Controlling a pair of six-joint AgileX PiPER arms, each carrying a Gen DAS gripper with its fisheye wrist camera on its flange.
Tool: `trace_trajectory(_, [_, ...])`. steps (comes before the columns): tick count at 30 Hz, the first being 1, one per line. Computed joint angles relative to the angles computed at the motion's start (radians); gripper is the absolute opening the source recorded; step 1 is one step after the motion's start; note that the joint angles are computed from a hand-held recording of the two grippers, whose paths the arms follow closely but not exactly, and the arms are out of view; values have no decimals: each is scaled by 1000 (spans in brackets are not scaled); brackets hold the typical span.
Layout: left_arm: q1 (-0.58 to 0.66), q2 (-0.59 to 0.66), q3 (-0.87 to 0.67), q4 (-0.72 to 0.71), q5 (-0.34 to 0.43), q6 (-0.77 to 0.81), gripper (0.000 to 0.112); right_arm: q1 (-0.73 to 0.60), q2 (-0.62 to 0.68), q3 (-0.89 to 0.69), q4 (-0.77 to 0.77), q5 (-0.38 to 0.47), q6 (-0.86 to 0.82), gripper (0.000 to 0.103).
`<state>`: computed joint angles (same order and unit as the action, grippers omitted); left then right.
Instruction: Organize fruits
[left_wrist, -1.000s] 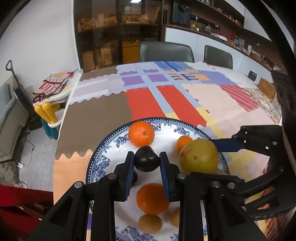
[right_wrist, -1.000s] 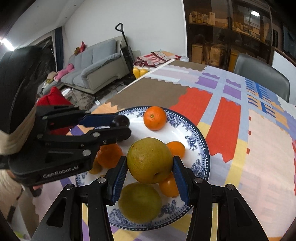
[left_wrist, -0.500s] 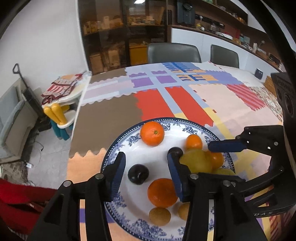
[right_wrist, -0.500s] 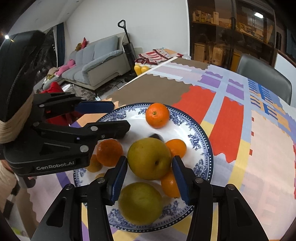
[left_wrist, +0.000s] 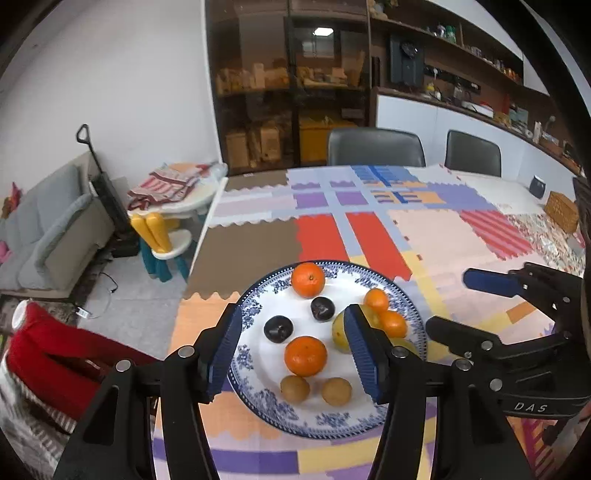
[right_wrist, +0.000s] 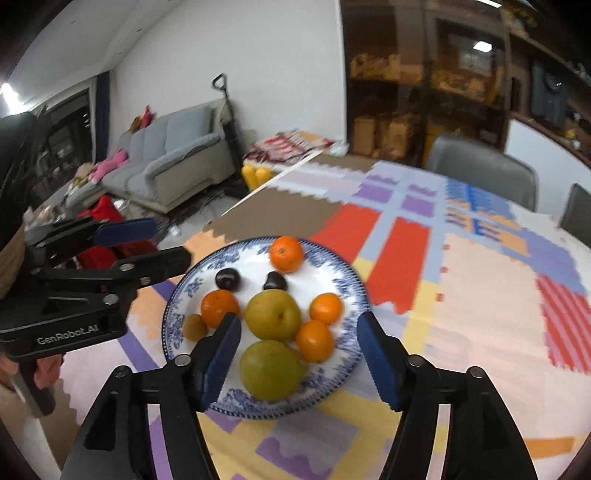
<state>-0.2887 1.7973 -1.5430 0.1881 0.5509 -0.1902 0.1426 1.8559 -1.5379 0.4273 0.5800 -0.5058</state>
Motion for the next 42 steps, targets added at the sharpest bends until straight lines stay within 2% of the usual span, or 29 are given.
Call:
trace_trajectory(7, [-81, -120, 108, 147, 9, -204, 71, -15, -195, 185, -110, -91, 134, 76])
trace_trajectory(13, [-160, -229, 238, 229, -16, -355, 79, -41, -334, 310, -123, -112, 155, 81])
trace_trajectory(20, [-259, -315, 337, 323, 4, -505, 82, -79, -502, 461, -107, -134, 149, 82])
trace_trajectory(30, [-450, -400, 415, 607, 102, -813, 91, -150, -688, 618, -79, -136, 145, 84])
trace_trajectory(42, [-592, -433, 465, 766, 194, -1011, 100, -250, -839, 728, 4, -118, 59, 88])
